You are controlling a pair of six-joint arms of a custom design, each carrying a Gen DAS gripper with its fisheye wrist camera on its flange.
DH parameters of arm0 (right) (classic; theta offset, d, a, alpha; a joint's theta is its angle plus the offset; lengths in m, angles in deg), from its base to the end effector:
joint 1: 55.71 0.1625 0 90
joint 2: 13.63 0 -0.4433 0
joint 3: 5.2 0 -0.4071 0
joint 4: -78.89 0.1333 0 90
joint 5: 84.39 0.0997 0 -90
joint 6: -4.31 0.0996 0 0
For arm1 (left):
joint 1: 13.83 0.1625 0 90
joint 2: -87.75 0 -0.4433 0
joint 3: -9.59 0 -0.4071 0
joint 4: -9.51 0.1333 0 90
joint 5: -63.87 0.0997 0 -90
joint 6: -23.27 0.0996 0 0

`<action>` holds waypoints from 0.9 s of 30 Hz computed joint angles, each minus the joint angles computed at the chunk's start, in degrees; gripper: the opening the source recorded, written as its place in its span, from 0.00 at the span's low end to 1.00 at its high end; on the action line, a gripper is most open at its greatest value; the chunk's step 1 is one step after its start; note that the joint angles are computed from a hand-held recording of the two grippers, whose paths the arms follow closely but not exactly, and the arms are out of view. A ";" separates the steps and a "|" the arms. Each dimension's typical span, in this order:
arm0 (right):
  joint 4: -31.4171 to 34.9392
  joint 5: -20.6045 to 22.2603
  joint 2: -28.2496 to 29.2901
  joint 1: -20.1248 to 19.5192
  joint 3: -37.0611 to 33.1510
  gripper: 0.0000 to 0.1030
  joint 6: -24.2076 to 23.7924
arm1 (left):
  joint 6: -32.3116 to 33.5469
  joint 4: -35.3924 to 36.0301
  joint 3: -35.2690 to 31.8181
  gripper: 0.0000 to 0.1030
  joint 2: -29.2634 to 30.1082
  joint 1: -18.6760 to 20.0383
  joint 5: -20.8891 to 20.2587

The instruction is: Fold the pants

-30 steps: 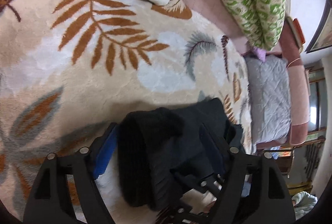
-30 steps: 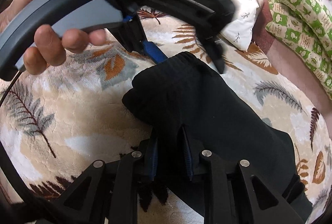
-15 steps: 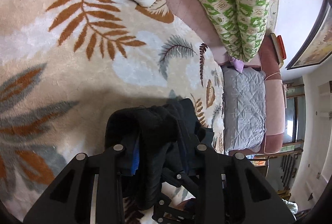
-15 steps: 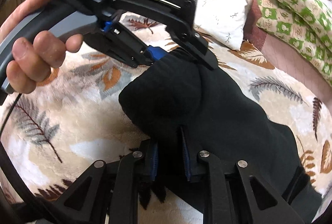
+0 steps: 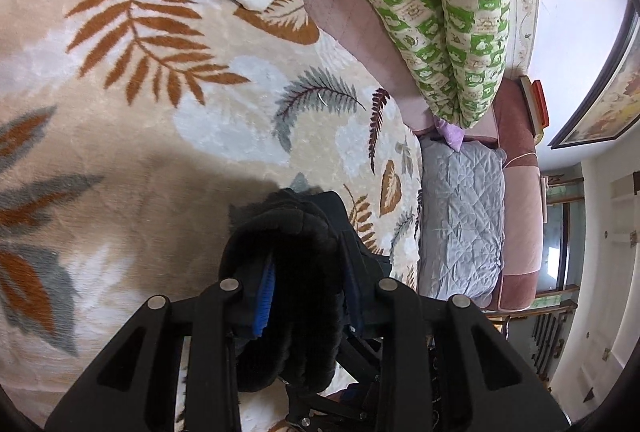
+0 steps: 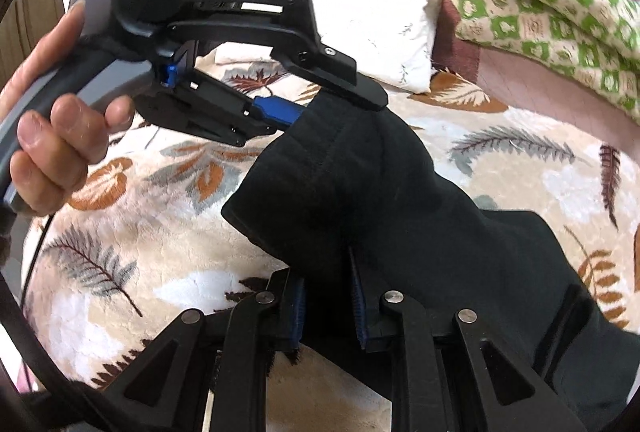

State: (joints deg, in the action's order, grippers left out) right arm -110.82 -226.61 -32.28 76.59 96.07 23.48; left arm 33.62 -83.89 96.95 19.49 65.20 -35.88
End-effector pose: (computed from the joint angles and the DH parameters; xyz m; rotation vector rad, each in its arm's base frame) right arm 0.4344 -0.3964 -0.1285 0.3016 -2.3372 0.8922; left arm -0.0034 -0.6292 0.3196 -0.5110 -2.9018 -0.4076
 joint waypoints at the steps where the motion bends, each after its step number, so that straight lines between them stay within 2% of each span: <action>1: -1.32 0.33 -0.17 -0.10 0.60 0.18 0.10 | 0.08 -0.11 0.47 0.27 -0.16 -0.28 -0.14; 6: -4.80 0.22 -0.50 -0.12 2.18 0.18 -0.29 | 0.12 0.14 1.81 0.27 -0.40 -1.89 1.92; 9: -4.35 0.58 -0.55 -0.36 2.47 0.18 -0.29 | 3.12 -0.27 2.87 0.28 -1.33 -5.74 11.26; 11: -4.56 0.86 -0.41 -0.51 2.58 0.18 -0.64 | 5.88 -0.58 3.90 0.36 -1.81 -7.94 17.10; 14: -5.73 1.38 -0.09 -0.93 2.58 0.18 -1.35 | 6.18 0.00 4.70 0.40 -1.44 -8.39 19.69; 16: -6.34 1.76 0.03 -1.18 2.60 0.18 -1.56 | 5.46 -1.83 5.59 0.40 -1.43 -7.62 18.46; 17: -6.76 1.90 0.08 -1.28 2.63 0.18 -1.64 | 4.88 -2.11 5.47 0.34 -1.29 -7.07 16.92; 18: -7.22 2.09 0.13 -1.36 2.72 0.18 -1.69 | 3.99 -2.21 4.99 0.31 -1.02 -5.98 13.73; 20: -8.50 2.33 0.19 -1.38 3.05 0.18 -1.86 | 2.79 -2.75 4.95 0.29 -1.18 -4.82 10.04; 22: -10.33 2.40 0.20 -1.29 3.47 0.18 -1.87 | 2.57 -3.28 5.78 0.27 -1.92 -5.01 9.18; 25: -13.03 3.28 0.03 -1.57 4.41 0.18 -1.19 | 1.90 -2.95 6.64 0.17 -2.77 -5.53 7.01; 27: -14.57 3.77 -0.08 -1.57 5.03 0.18 -0.62 | 2.34 -3.41 7.95 0.17 -3.79 -6.63 6.66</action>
State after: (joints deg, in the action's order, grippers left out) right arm -125.39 -222.84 -32.36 75.02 101.10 22.86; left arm 35.96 -87.30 104.90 15.69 58.57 -29.23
